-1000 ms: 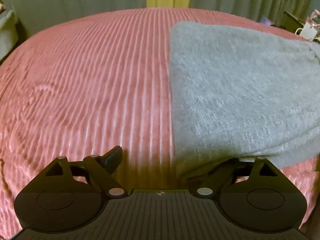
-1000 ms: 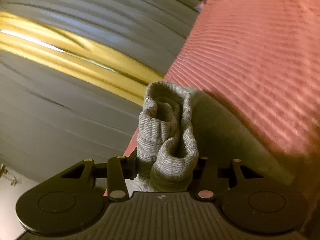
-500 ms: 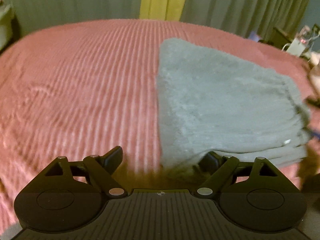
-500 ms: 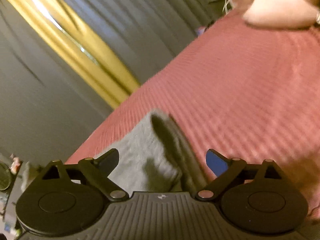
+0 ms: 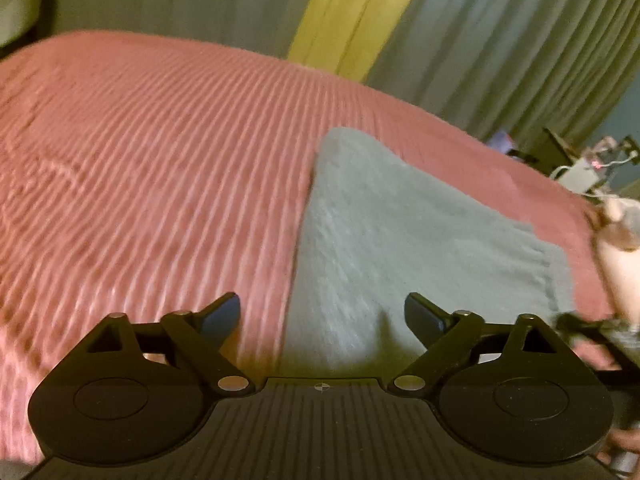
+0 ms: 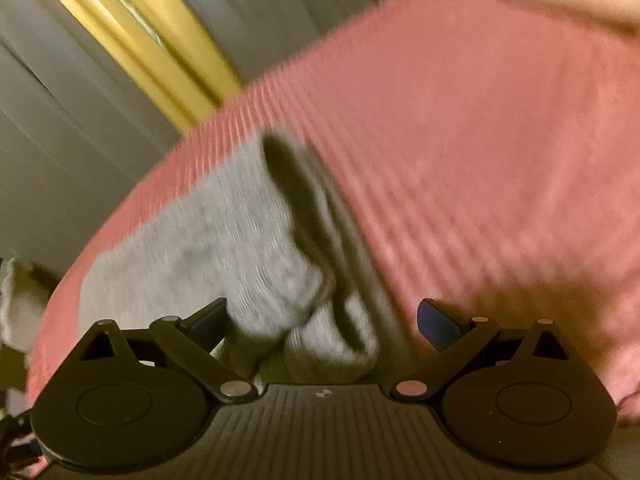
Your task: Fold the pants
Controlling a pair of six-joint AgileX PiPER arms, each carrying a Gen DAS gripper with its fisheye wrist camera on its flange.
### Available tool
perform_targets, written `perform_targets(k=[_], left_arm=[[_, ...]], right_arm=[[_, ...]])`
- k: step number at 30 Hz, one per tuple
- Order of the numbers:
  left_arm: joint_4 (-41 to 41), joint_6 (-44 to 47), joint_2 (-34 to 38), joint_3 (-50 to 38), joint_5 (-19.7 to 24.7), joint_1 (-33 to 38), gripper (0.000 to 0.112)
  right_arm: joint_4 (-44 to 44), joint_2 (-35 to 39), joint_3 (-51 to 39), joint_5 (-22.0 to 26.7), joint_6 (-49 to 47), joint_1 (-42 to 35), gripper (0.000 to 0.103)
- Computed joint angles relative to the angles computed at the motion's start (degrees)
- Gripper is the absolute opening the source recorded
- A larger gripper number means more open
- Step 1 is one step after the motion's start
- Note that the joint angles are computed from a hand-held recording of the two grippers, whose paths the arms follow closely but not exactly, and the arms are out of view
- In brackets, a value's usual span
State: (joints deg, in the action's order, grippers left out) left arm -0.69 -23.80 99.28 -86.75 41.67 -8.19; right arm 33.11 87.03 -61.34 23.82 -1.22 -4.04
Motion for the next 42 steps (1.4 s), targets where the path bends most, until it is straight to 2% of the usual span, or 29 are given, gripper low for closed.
perform_targets(k=[3,5,7,10,11,15,20,23,26,33,37,42], left_arm=[[-1.8,0.7,5.7,-5.1,7.4,0.7,0.094],[-8.1,2.3,6.5,-4.4,7.6,3.0,0.096],[-10.4,2.6,6.1,-3.9,7.8,3.9,0.095],[-8.6,2.2,5.8,-3.7,8.0,3.2,0.096],[-7.1,1.6,5.7,-3.9,7.9,2.6,0.096],[-4.2,1.4,6.9,-6.3,9.4,0.5,0.096],[-2.3,1.1,7.5,-7.3,9.7,-1.0,0.097],[-2.7,1.1,8.4,-8.5,10.3,-0.9,0.098],[-4.1,1.9,9.1,-9.6,11.0,-0.2,0.098],[-12.7,8.4,12.7,-14.8,14.3,4.3,0.098],[-19.2,9.8,13.8,-15.4,13.8,7.4,0.097],[-29.2,16.0,16.9,-17.0,14.2,11.2,0.093]], right_arm=[[-2.6,-3.4,2.6,-4.7,3.3,0.9,0.099],[3.9,-4.4,3.6,-5.2,-2.3,-0.1,0.099],[4.3,-2.4,1.9,-1.5,-3.2,-0.4,0.099],[-2.6,4.8,-5.1,11.3,2.8,0.0,0.099],[-1.0,5.1,-5.6,12.7,2.0,-0.3,0.099],[0.8,4.4,-5.1,11.9,-0.5,0.0,0.099],[7.5,4.8,-3.5,10.8,-7.0,-2.7,0.099],[5.6,4.9,-3.0,7.1,-6.7,-0.7,0.099],[6.2,5.2,-2.8,6.6,-7.9,-0.6,0.099],[11.3,7.4,-4.5,10.5,-12.4,-3.6,0.099],[12.3,9.2,-7.0,13.5,-13.3,-4.8,0.099],[15.1,12.5,-11.2,18.3,-14.5,-7.3,0.099]])
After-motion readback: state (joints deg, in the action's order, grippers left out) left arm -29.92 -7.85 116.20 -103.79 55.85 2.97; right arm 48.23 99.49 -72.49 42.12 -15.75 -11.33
